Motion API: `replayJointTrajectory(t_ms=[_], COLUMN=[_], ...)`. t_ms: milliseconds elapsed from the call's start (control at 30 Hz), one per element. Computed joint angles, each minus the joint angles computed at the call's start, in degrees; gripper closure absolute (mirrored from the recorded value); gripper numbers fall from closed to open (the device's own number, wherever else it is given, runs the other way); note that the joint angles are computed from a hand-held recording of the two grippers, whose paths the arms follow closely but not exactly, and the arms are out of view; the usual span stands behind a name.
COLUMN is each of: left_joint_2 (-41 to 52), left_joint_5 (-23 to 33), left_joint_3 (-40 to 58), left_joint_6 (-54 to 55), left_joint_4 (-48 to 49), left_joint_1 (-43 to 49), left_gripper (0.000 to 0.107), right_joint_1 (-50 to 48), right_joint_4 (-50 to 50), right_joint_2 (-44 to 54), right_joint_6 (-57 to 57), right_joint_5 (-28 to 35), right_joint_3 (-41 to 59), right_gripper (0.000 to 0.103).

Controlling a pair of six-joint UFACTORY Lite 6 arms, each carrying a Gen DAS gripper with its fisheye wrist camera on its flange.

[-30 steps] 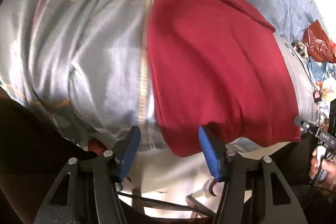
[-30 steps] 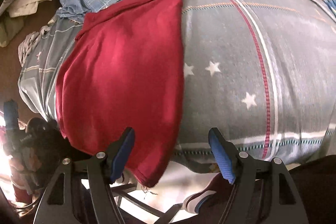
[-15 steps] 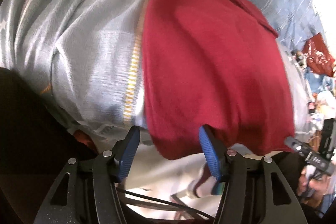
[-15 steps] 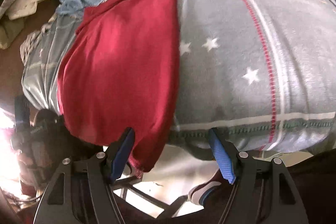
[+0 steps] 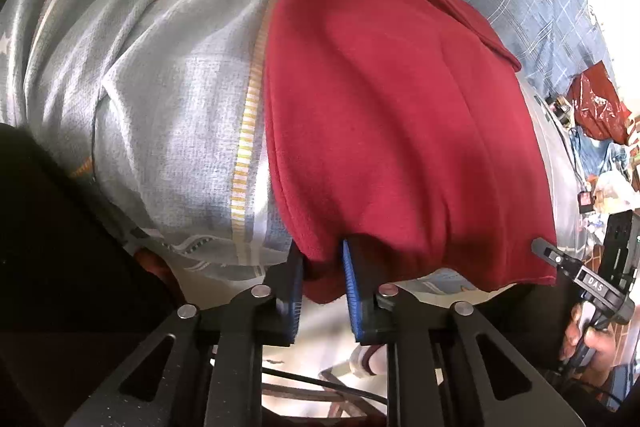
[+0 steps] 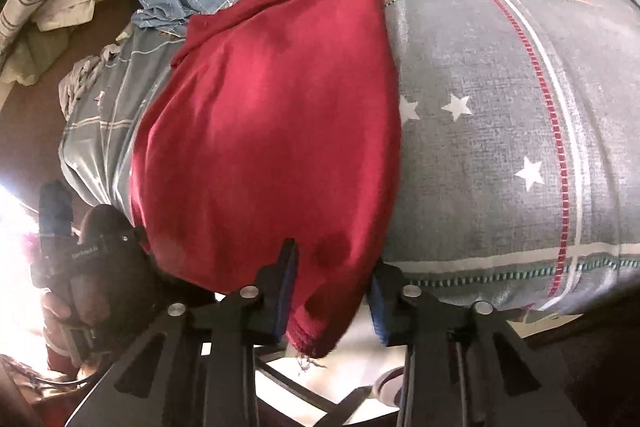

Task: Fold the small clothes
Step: 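Close both grippers on the sweater's hem edge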

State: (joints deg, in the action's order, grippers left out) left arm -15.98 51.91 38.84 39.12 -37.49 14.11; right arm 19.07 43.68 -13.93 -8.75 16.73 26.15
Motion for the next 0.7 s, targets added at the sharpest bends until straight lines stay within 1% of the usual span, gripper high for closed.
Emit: replayJointTrajectory(t_ms=[33,67,100,133,167,200,233,300,367,500,567,700], left_joint_2=[-0.54,-1.35,-1.68,-2.77,-3.78,-4.41,-5.11,-6.35,-6.87,-6.41,-6.19,-7.02], left_joint_5=[0.47,1.16,2.43,3.41,4.25,5.04,6.14,8.59,11.25,14.31,14.54,14.12], left_joint_3=[0.04,-0.13,0.42,0.39,0.19,0.20,0.35,0.97,2.15,4.61,5.11,5.03], left_joint_6=[-0.42,0.02,0.97,1.20,1.65,2.10,2.66,4.01,6.09,7.97,8.14,6.06], left_joint_4=[-0.15,-0.46,-0.59,-0.50,-0.41,-0.44,-0.51,-0.68,-0.52,0.01,-0.19,0.35], left_joint_1=[0.29,1.14,2.34,2.93,3.68,4.27,5.08,7.20,10.37,15.82,17.19,16.42], left_gripper=[0.099,0.099,0.099,0.100,0.100,0.100,0.100,0.100,0.100,0.100,0.100,0.100], right_joint_1=[0.51,1.49,2.18,2.61,3.01,3.62,4.34,4.65,3.48,0.74,0.15,-1.41], right_joint_4=[-2.39,-5.28,-8.00,-8.31,-8.25,-10.07,-12.54,-13.51,-10.77,-5.23,-3.99,-0.69], right_joint_2=[0.28,0.79,0.98,0.89,0.76,0.74,0.14,-0.95,-2.52,-3.28,-2.90,-1.38], right_joint_6=[2.23,5.47,8.19,8.55,8.45,10.40,13.07,14.36,11.58,4.44,2.37,-3.03], right_joint_5=[-0.07,-0.32,-0.30,-0.10,0.01,-0.13,-0.18,-0.18,0.42,2.56,3.57,5.37], right_joint_3=[0.42,1.08,1.58,1.84,2.06,2.36,2.43,2.32,1.68,2.23,3.23,4.51], right_gripper=[0.068,0.068,0.073,0.077,0.086,0.090,0.090,0.092,0.093,0.094,0.094,0.094])
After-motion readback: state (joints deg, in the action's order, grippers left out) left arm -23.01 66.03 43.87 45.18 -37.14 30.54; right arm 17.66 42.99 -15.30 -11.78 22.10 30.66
